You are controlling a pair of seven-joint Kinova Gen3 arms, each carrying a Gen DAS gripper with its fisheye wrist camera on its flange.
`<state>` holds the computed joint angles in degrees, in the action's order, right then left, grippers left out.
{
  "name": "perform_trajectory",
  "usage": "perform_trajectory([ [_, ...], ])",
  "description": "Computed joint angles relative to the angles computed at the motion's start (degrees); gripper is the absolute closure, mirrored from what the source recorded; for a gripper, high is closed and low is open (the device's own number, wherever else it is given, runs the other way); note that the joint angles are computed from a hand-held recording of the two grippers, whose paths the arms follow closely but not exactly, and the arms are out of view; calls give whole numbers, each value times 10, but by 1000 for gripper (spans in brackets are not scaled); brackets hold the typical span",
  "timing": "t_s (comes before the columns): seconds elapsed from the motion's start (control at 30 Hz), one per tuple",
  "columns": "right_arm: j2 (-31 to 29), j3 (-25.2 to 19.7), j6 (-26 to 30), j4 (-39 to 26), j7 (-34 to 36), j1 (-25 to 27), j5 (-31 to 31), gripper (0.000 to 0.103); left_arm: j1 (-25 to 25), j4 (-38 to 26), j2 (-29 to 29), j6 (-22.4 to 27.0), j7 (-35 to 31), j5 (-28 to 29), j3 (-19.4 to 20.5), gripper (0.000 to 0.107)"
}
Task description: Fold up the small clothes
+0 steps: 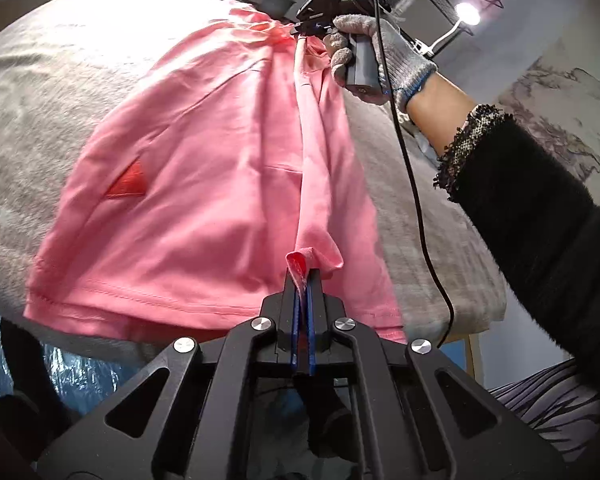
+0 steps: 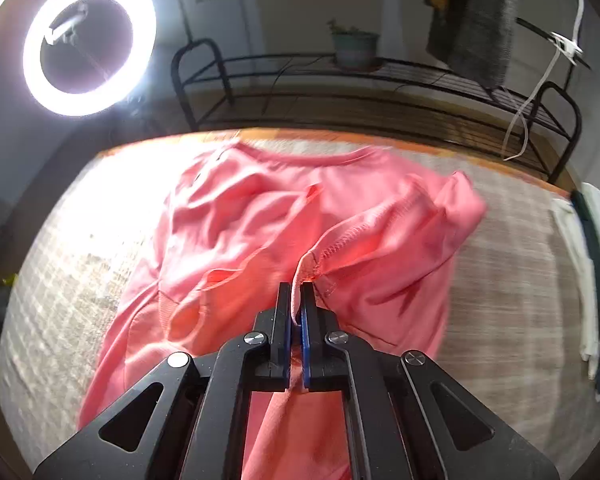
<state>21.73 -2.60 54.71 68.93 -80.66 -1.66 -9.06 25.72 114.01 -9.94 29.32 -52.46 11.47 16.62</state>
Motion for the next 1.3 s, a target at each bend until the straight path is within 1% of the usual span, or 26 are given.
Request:
perform_trajectory([
  [0.03,5,0,1,-2,-3,-6,4,101,1,3,-3,-3,-3,3,-3,107],
  [0.13,11,-5,3,-3,-3,-2,-10,101,-8,2,-11,-3,12,-25,13,107],
  [0.2,17,13,7,-7,3,-10,-30,100,-17,-2,-16,6,25,-53,30,107],
  [0.23,21,12,15,-12,11,-2,-47,99,-15,-2,-18,8,24,-58,29,107],
  [0.3,34,-19,44,-34,21,37,-92,93,-16,-4,-25,20,30,-63,31,107],
  [0.37,30,-51,60,-36,32,90,-138,82,-3,-2,-32,27,9,-44,12,107],
  [0.4,21,-56,56,-29,36,105,-153,80,1,0,-39,30,-1,-38,7,107],
  [0.43,10,-51,58,-22,42,116,-172,79,-2,0,-47,36,-3,-41,10,107],
  [0.5,-11,-39,79,-15,68,137,-212,79,-12,-1,-57,42,2,-49,20,100],
  [0.53,-26,-32,92,-9,80,144,-219,79,-17,0,-60,39,5,-53,26,87],
  [0.57,-40,-26,103,-1,88,146,-220,79,-24,-2,-60,38,10,-60,32,79],
  [0.6,-53,-21,117,6,99,148,-222,79,-32,-5,-58,37,17,-68,39,78],
  [0.7,-96,-7,150,46,141,141,-216,79,-38,-13,-50,26,22,-72,40,78],
  [0.73,-106,-13,160,61,151,142,-211,79,-36,-14,-47,21,21,-74,39,78],
  [0.77,-112,-15,161,72,152,132,-197,80,-41,-21,-42,24,23,-86,47,78],
  [0.8,-118,-14,157,82,143,111,-174,80,-49,-31,-34,35,32,-107,64,78],
  [0.87,-122,2,144,101,126,58,-127,80,-52,-39,-23,43,48,-128,74,78],
  [0.9,-119,0,142,104,114,42,-108,79,-52,-45,-16,51,58,-139,79,78],
  [0.93,-114,-3,140,105,102,30,-89,79,-49,-49,-11,60,66,-148,81,78],
  [1.0,-102,13,133,106,82,-20,-42,79,-39,-55,1,68,74,-164,79,78],
  [1.07,-93,45,115,112,68,-74,4,79,-23,-53,7,64,71,-168,69,81],
  [1.1,-88,52,113,112,49,-89,27,79,-21,-57,12,67,75,-178,73,88],
  [1.13,-85,50,113,109,32,-95,40,79,-17,-59,16,69,82,-188,74,97],
  [1.17,-84,42,112,106,23,-89,44,79,-12,-61,20,72,85,-195,74,102],
  [1.23,-80,9,114,96,12,-60,52,80,-1,-61,25,73,88,-199,68,105],
  [1.3,-72,4,122,81,8,-52,45,79,3,-58,25,73,106,-215,69,105],
])
